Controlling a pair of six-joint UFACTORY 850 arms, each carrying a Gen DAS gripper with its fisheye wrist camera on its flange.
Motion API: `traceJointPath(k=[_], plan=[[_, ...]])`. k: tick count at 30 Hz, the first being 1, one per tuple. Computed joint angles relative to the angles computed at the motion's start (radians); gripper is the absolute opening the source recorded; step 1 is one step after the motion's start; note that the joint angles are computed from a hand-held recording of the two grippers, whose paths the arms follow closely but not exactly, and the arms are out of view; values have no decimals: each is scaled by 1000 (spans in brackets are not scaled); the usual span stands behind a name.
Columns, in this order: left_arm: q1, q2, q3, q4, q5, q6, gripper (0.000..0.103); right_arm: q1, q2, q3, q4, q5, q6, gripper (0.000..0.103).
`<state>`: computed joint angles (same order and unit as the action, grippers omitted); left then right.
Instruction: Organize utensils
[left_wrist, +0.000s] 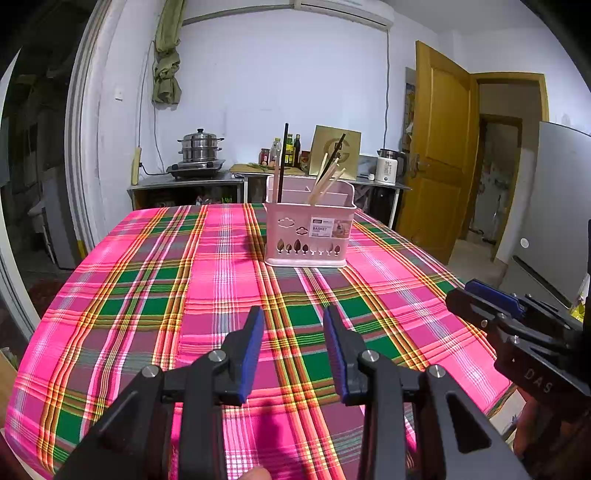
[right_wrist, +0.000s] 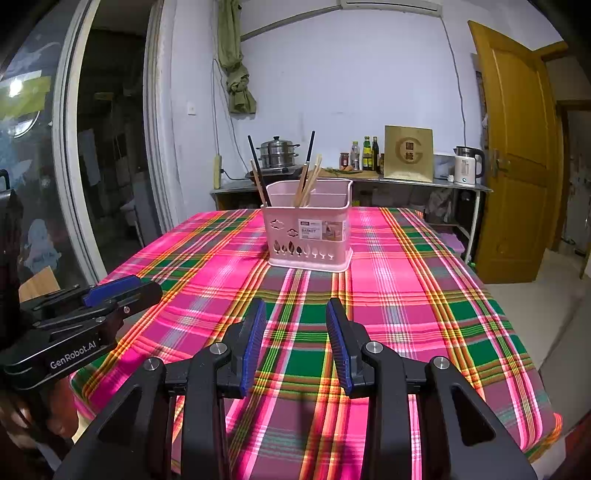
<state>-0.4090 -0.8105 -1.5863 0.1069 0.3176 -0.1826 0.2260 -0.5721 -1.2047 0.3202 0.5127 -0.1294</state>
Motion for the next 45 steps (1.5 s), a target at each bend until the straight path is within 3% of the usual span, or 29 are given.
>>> traceJointPath(k=[45], plan=[[-12, -1, 8, -33, -11, 56, 35, 4, -2, -1, 4, -1, -3, 35]])
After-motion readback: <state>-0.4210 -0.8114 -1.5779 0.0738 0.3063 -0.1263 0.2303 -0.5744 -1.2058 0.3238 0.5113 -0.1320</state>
